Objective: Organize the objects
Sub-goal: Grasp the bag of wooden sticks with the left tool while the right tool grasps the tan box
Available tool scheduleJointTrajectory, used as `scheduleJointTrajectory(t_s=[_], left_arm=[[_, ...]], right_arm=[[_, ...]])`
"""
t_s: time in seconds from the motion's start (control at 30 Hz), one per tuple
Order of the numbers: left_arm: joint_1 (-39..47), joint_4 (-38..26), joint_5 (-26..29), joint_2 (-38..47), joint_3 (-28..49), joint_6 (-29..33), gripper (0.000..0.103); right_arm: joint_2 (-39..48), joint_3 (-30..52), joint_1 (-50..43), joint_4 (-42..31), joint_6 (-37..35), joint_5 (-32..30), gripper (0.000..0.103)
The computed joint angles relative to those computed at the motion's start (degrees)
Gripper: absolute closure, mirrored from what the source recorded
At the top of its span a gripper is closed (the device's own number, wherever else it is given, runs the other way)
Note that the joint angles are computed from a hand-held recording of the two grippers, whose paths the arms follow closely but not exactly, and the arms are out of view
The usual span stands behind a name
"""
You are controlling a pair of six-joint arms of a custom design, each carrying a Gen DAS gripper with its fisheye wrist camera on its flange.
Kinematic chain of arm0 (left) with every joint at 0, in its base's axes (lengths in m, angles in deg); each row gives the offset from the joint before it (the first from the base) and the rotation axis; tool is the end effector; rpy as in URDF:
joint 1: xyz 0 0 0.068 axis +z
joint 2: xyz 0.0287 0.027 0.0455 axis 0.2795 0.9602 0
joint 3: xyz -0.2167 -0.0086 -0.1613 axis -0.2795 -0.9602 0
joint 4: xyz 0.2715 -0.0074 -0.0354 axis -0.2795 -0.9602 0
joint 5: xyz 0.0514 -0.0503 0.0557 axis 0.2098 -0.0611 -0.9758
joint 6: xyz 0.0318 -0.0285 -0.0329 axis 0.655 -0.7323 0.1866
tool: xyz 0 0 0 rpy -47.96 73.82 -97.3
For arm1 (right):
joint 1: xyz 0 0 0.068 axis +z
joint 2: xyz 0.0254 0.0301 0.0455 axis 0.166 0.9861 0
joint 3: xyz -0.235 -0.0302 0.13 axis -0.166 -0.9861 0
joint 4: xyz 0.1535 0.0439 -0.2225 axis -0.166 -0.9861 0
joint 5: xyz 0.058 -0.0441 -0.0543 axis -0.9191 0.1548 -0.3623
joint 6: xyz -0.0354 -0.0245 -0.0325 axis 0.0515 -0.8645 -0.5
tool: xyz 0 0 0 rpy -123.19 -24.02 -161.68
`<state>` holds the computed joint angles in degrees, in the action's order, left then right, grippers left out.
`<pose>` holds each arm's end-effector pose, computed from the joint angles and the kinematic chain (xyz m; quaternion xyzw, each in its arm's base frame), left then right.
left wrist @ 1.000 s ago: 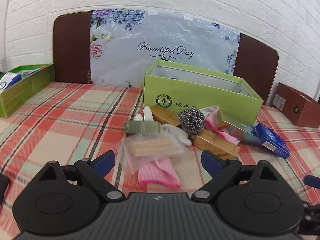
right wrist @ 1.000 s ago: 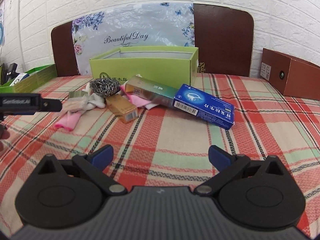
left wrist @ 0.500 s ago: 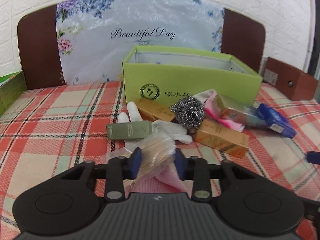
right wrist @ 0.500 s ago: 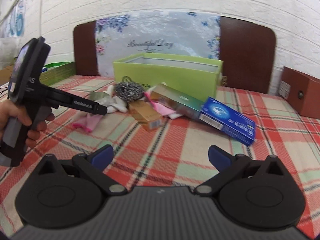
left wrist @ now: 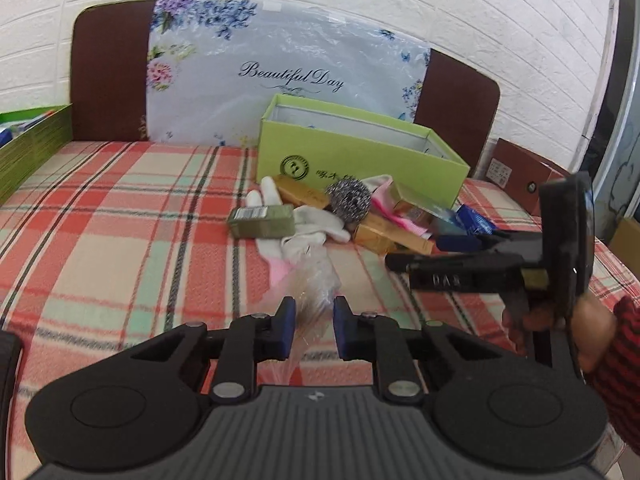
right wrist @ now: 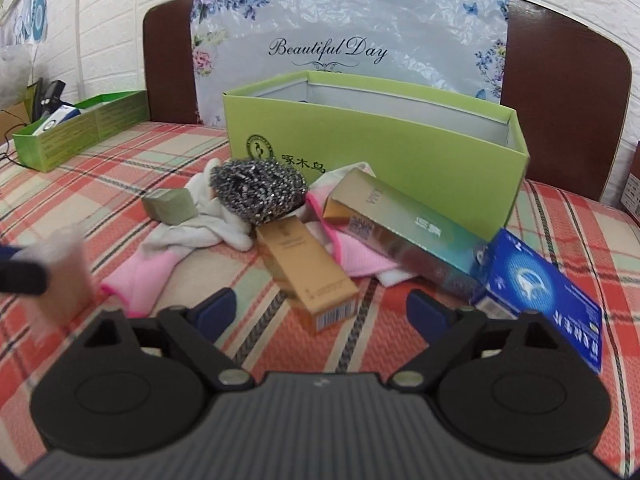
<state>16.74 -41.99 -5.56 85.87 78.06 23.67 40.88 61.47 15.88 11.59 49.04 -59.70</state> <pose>0.1845 -0.0138 0.1721 0.1323 0.8687 -0.1792 0.4425 0.2332 0.0272 0.1372 -0.0866 0.8890 0.0269 0.4489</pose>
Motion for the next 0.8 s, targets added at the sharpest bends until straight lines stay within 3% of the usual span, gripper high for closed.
scheduleJointTrajectory(t_s=[0.03,0.07,0.1,0.27,0.4,0.47,0.53,0.57,0.6,0.67,0.8], left_arm=[[0.91,-1.00,0.48,-0.21,-0.04,0.40,0.084],[1.76,-1.71,0.93,-0.54,-0.30,0.77,0.084],[2.42,-2.01,1.15,-0.89,-0.69,0.87,0.084],[6.41,-3.47,2.49,1.42,-1.32,2.07,0.084],[10.02,-3.09,5.55,2.62,-2.73,0.22,0.081],[9.28,-2.46,4.52,1.64,-3.12,-1.86,0.076],[7.14,-1.49,2.41,0.34,-3.47,-3.61,0.052],[5.72,-0.67,0.89,-0.59,-3.86,-4.40,0.046],[4.31,0.39,-0.56,-1.36,-4.30,-5.01,0.044],[2.01,1.80,-1.72,-1.15,-4.09,-4.47,0.044],[-0.24,3.67,0.94,2.57,-1.93,-3.74,0.039]], right_arm=[[1.75,0.93,0.39,0.44,-0.09,1.04,0.030],[2.40,1.43,0.77,0.18,-0.08,1.82,0.051],[2.18,1.45,1.00,-0.32,0.27,2.08,0.062],[-7.56,-2.47,2.17,-7.33,2.09,1.18,0.071],[-25.23,-6.14,4.59,-23.76,5.61,1.74,0.073],[-35.05,-7.74,6.95,-32.44,7.18,1.81,0.073],[-42.26,-8.76,11.32,-39.09,9.38,4.16,0.072],[-44.72,-9.19,14.15,-41.16,10.91,6.55,0.067],[-46.40,-9.48,17.66,-42.65,12.53,9.93,0.055],[-47.83,-9.86,24.28,-44.25,14.75,16.17,0.047],[-47.41,-9.90,26.96,-44.16,16.28,18.66,0.045]])
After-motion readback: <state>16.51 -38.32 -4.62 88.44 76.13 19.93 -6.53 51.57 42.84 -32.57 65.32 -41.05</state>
